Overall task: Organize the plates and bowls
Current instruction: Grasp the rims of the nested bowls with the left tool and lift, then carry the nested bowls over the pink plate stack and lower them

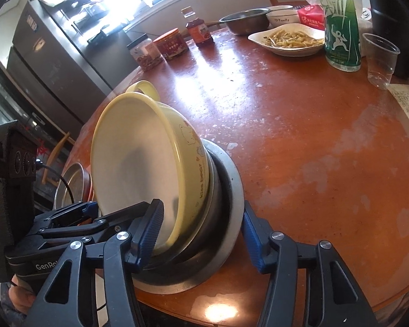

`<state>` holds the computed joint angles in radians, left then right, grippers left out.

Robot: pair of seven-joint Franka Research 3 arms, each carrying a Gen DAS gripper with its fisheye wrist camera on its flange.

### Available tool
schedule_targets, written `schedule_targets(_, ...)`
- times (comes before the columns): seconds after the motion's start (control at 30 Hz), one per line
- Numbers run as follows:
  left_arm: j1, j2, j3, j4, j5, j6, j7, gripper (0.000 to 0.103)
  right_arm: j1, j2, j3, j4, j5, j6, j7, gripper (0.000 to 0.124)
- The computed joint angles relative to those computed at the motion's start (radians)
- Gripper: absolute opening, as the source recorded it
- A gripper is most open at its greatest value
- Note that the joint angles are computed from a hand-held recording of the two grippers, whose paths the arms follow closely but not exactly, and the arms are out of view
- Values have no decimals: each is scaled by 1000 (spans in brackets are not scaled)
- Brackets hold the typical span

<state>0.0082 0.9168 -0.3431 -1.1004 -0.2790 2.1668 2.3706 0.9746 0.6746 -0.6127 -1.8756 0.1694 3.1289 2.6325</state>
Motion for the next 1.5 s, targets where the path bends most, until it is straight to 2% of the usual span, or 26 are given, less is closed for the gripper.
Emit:
schedule_targets(0.1,-5,-11,4,-22,5,26,-8,59,0,-2,-1,-4,4,2,2,56)
schedule_targets(0.3,0,-20,2,-23,8,27,-19,59,12,-2,-15,1,-4,-8,10,55)
schedule_targets(0.5,25,-60,-10,-57,-17,60,0,59,40,-1,-56,24,-32,-13,14,55)
schedule_targets(0.83,61,-90,-10,-64,-57,86,5,59,6,16,-34,121,-87,-45,-3,55)
schedule_targets(1.03,85,-110,-8,-82,-76,129,9,58,-51,35,19,211,-150,-76,-4,55)
schedule_targets(1.17,103,-101,-7,-55,-87,121,1,58,-91,59,55,288,-196,-105,-3,55)
schedule_targets(1.5,137,-51,9,54,-87,115,-27,59,-261,174,239,584,-279,-201,-59,55)
